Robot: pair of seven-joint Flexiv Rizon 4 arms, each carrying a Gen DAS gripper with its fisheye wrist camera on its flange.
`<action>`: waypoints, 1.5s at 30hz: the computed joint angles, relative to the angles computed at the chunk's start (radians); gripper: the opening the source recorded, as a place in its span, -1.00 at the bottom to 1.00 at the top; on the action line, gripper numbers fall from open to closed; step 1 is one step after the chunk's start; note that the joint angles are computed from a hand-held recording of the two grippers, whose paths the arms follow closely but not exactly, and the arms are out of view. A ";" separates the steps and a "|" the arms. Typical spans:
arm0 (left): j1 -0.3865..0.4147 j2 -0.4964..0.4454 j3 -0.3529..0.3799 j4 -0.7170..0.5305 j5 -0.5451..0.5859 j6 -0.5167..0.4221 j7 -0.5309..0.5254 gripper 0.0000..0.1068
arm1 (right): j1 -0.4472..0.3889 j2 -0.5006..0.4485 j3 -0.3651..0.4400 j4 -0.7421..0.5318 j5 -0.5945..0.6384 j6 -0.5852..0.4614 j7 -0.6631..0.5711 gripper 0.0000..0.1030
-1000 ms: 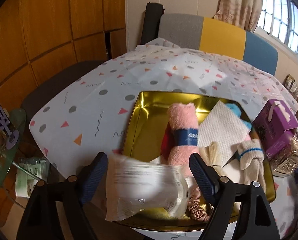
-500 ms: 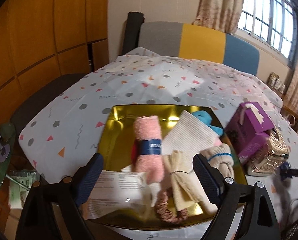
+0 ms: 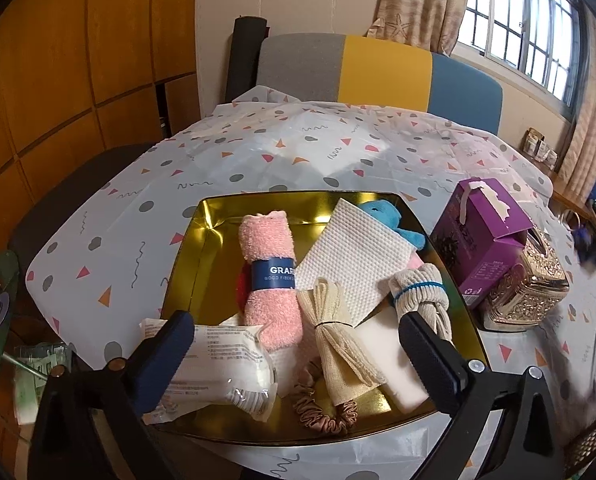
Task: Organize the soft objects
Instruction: 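Carry the Tempo pack with the right tool over the gold tray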
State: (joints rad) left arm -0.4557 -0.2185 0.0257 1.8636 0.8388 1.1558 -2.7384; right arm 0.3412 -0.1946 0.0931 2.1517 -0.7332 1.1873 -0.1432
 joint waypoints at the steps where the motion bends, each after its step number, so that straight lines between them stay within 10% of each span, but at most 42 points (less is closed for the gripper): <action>1: 0.001 0.000 0.001 0.001 0.000 -0.002 -0.002 0.92 | 0.006 -0.003 -0.009 -0.029 -0.029 0.000 -0.003 0.01; 18: 0.069 0.071 -0.012 0.069 0.036 -0.089 -0.112 0.92 | 0.243 -0.277 0.064 -0.528 0.080 0.113 -0.463 0.01; 27: 0.106 0.089 -0.024 0.100 0.054 -0.074 -0.163 0.92 | 0.308 -0.446 0.201 -0.685 0.322 -0.004 -0.746 0.02; 45: 0.104 0.073 -0.026 0.081 0.046 -0.118 -0.145 0.92 | 0.416 -0.716 0.131 -1.098 0.578 -0.341 -0.856 0.04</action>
